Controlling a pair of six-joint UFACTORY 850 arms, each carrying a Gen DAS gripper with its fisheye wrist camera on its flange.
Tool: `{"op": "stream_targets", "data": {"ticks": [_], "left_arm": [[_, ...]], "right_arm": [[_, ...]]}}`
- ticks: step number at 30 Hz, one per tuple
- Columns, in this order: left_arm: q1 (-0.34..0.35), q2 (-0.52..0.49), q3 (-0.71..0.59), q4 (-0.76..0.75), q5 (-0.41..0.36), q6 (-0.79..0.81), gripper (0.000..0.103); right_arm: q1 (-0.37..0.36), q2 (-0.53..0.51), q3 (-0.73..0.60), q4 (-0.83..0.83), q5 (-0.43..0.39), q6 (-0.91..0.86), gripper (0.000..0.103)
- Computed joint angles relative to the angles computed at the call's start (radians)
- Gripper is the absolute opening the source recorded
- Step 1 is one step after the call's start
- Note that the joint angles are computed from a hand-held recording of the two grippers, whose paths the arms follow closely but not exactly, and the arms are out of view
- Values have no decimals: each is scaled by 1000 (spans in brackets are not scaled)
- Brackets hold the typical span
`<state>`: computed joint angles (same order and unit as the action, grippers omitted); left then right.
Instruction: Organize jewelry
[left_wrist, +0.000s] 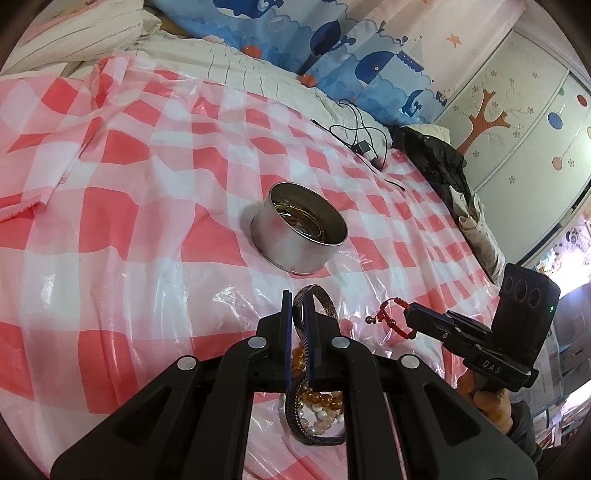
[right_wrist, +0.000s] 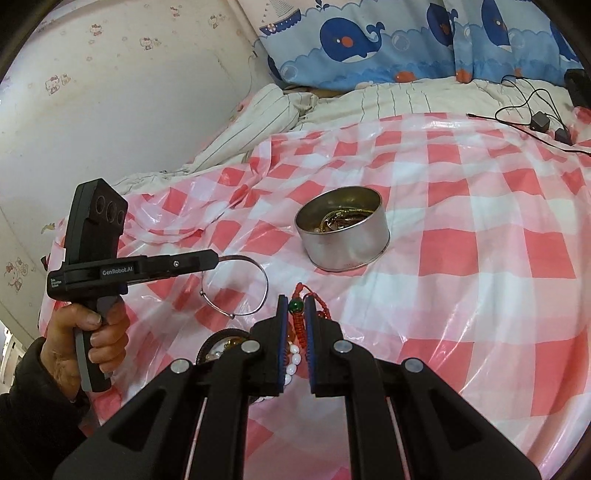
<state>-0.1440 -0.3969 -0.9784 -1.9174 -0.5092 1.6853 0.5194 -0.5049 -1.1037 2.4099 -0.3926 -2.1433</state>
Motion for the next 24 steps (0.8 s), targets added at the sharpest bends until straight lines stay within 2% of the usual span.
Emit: {"op": "stream_targets", "data": {"ticks": [7,16,24], "left_arm": [[-27,9,-1,-18,76,48,5],[-61,28,3,-112,189,193,5],[-85,42,8,-234,251,347,5]], "right_arm": [[0,-5,-5,-35,8,45,10],[-28,-28,-15,-111,-70,173,10],[-42,-38,-22,-136,-110,224,10]]}}
